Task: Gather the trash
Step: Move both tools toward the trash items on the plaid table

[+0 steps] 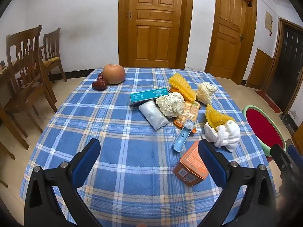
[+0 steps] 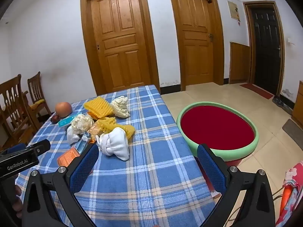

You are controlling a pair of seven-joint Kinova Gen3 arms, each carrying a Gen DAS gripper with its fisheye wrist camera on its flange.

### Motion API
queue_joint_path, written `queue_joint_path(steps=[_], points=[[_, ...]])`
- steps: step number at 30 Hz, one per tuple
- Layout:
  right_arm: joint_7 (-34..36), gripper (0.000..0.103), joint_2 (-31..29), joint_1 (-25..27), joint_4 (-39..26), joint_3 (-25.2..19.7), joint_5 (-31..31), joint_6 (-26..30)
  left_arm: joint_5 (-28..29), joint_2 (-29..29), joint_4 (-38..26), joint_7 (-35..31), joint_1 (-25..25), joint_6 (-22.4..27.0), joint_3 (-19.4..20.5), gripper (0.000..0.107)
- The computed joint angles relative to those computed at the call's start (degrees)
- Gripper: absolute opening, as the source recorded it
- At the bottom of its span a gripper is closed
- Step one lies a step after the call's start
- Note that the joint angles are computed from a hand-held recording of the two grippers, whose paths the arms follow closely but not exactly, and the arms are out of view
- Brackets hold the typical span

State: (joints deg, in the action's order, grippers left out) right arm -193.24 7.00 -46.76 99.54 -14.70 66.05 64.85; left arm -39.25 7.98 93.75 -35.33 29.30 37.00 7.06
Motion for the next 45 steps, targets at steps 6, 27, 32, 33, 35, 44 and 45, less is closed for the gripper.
queue_joint_path(steps=[6, 27, 32, 33, 35, 44, 45], points=[[-0.7, 0.103, 0.1, -0.2, 0.6, -0.1, 1.0, 0.1, 1.1, -0.2, 0.1, -0.4, -0.5, -0.4, 0.0, 0.101], [-0.1, 0.103, -0.7, 0.5, 0.1, -0.6, -1.3, 1.4, 4.1, -0.4, 0.4, -3.1, -1.6, -1.9, 0.3, 0.101], [-0.8, 0.103, -0.7, -0.1, 0.3, -0.6, -0.4, 2.4, 5.0, 0.3, -0.3, -4.2, -1.4, -1.0, 0.2, 0.101], [-1.0, 0.103, -0.8, 0.0, 0.5, -0.6, -0.3, 2.3, 5.2, 0.3, -0.4, -4.3, -1.3, -1.0, 0.1, 0.101], [-1.3, 0.103, -1.2, 0.3, 0.9, -0.6, -0.5, 1.8, 5.4, 0.5, -0.6, -4.5, -1.1, -0.8, 0.0, 0.101], [-2.2, 0.103, -1.5, 1.1, 1.6, -0.9, -0.6, 1.9, 4.6, 0.1, -0.2, -4.9, -0.4, -1.0, 0.0, 0.101], [-2.3, 0.103, -1.5, 1.1, 1.6, -0.9, -0.6, 1.9, 4.5, 0.0, -0.1, -4.9, -0.3, -1.1, 0.1, 0.101]])
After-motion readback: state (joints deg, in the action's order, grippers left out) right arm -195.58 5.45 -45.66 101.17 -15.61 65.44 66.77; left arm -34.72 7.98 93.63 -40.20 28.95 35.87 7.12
